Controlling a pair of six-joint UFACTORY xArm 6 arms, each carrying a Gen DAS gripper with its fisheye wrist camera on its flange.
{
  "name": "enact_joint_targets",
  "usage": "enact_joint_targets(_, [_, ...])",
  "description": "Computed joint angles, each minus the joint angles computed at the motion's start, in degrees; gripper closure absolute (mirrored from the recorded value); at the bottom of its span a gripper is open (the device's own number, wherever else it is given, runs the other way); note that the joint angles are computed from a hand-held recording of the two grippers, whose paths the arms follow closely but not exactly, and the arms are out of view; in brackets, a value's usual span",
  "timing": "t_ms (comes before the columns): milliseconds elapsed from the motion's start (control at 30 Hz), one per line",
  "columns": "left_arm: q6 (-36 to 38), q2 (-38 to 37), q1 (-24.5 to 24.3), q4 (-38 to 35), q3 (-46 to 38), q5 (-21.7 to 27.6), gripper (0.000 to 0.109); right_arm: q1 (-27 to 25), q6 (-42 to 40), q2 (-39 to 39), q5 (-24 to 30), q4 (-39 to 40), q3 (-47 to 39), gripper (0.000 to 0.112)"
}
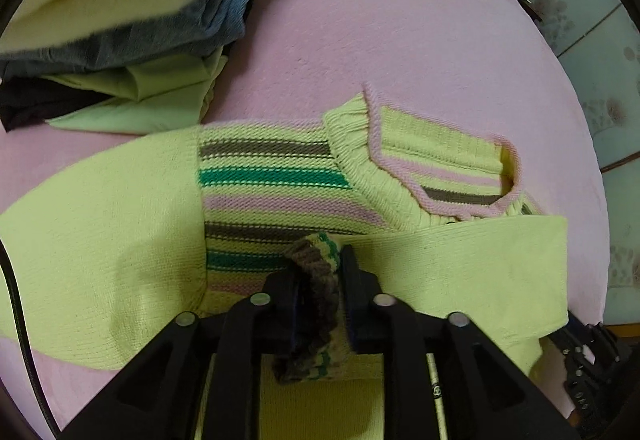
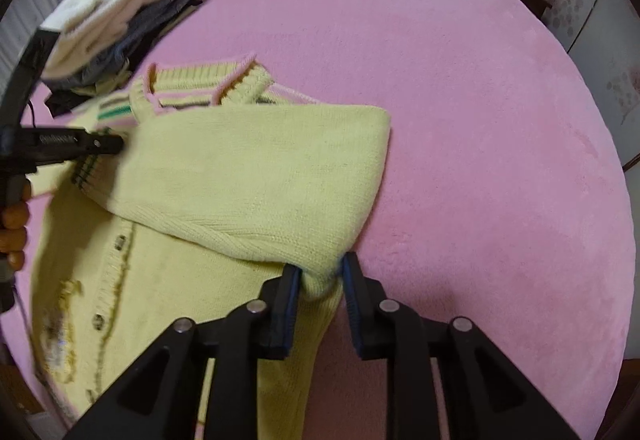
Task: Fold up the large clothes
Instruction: 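Lay the sleeve across the body with the left tool and release the cuff, then move the left tool to the other sleeve cuff and grasp it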
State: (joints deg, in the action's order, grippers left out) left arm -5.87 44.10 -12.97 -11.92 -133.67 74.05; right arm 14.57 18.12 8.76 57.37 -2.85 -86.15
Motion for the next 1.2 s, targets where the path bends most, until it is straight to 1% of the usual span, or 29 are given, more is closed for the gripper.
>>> enact_joint_targets(33, [0.5,0.1,0.4,-1.3,-0.5,0.6,0.081,-0.4,-0.2,-0.6,-0.2,1.0,0.1,0.087])
enact_joint_targets(67, [0.8,0.0,0.7,-2.3,-0.6,0.6,0.078,-0.7,-0.4,-0.8,-0.5,2.1,-0.2,0.083])
enact_joint_targets(133, [1.5,-2.2,1.2,-3.8,2.5,-1.4,0.067,-1.9,-0.5,-1.8,-2.3,5.2,-0.3,0.074])
enact_joint_targets(167, [1.8,-3.1,1.3,-4.2,3.9,-2.4,0.066,-2.5,-0.6,-1.9,-3.6,6.7,-0.4,0.068])
enact_joint_targets(200, [2.0,-3.9,1.5,-4.6,5.3,-3.4,0.066,-3.1,-0.9,-1.7,-4.6,8.6,-0.7,0.066])
enact_joint_targets(267, [1.9,-4.9,1.6,-4.9,7.1,-4.5,0.066,-4.1,-1.5,-0.4,-5.2,11.5,-2.1,0.066])
enact_joint_targets(300, [1.9,-4.7,1.6,-4.7,7.1,-4.6,0.066,-4.5,0.0,0.9,-4.7,10.3,-3.7,0.066])
enact_joint_targets(367, [1.8,-4.5,1.6,-3.7,7.7,-4.7,0.075,-4.3,3.2,4.8,-1.6,5.4,-8.6,0.066])
enact_joint_targets(400, [1.9,-4.6,1.6,-3.7,8.2,-5.1,0.084,-4.4,3.0,5.6,-1.6,5.2,-9.2,0.066])
enact_joint_targets(433, [1.9,-4.5,1.6,-3.4,8.4,-5.6,0.090,-4.5,2.7,7.0,-1.9,5.2,-10.2,0.066])
enact_joint_targets(467, [2.0,-5.5,1.5,-3.5,10.0,-6.6,0.092,-4.5,2.7,8.1,-2.0,4.8,-11.2,0.066])
enact_joint_targets(500, [2.3,-5.3,1.7,-4.0,9.8,-7.0,0.094,-4.6,2.6,9.3,-2.0,4.4,-12.3,0.066])
enact_joint_targets(600, [1.8,-5.7,1.2,-3.1,9.9,-9.2,0.096,-4.6,4.4,12.7,-0.8,1.1,-15.3,0.066])
enact_joint_targets(633, [1.8,-6.3,1.0,-2.1,10.9,-10.7,0.096,-4.8,4.4,14.0,0.1,1.1,-16.5,0.069])
enact_joint_targets(667, [1.8,-6.3,0.8,-1.3,10.9,-11.3,0.096,-4.9,4.3,14.7,0.4,1.0,-17.1,0.088])
enact_joint_targets(700, [1.8,-6.3,0.7,-0.5,11.3,-11.8,0.096,-5.0,3.7,14.0,0.2,1.0,-15.9,0.100])
enact_joint_targets(767, [1.7,-6.2,0.7,0.1,11.6,-11.8,0.095,-4.6,4.0,13.7,-0.5,-1.4,-14.6,0.100])
enact_joint_targets(800, [1.9,-6.2,0.5,1.0,12.1,-12.2,0.092,-4.5,4.2,13.2,-1.3,-2.2,-13.5,0.100])
enact_joint_targets(900, [3.0,-4.6,0.4,2.1,10.9,-12.4,0.089,-3.9,4.7,13.0,-1.0,-4.5,-13.0,0.100])
enact_joint_targets(933, [2.9,-4.2,0.3,2.7,10.1,-12.0,0.087,-3.6,4.9,13.2,-0.2,-5.8,-13.7,0.100])
enact_joint_targets(967, [2.6,-3.8,0.3,3.4,8.9,-10.9,0.084,-3.4,5.0,13.4,0.3,-6.2,-14.3,0.097])
enact_joint_targets(1000, [2.1,-3.8,0.2,4.0,8.4,-10.1,0.073,-3.3,4.9,13.5,1.4,-6.4,-15.1,0.096])
enact_joint_targets(1033, [1.5,-4.0,0.2,4.3,7.9,-9.0,0.059,-3.3,5.1,13.4,2.2,-6.6,-15.4,0.096])
enact_joint_targets(1067, [0.8,-4.8,0.2,5.0,8.2,-8.7,0.053,-3.4,5.1,12.8,2.7,-6.5,-15.2,0.096])
enact_joint_targets(1133, [-0.2,-7.2,0.1,6.9,9.8,-8.9,0.038,-3.2,5.4,11.7,3.1,-5.9,-15.3,0.096])
enact_joint_targets(1200, [-0.6,-10.3,0.1,8.0,12.4,-9.9,0.031,-2.8,5.3,9.9,2.2,-5.4,-14.5,0.096])
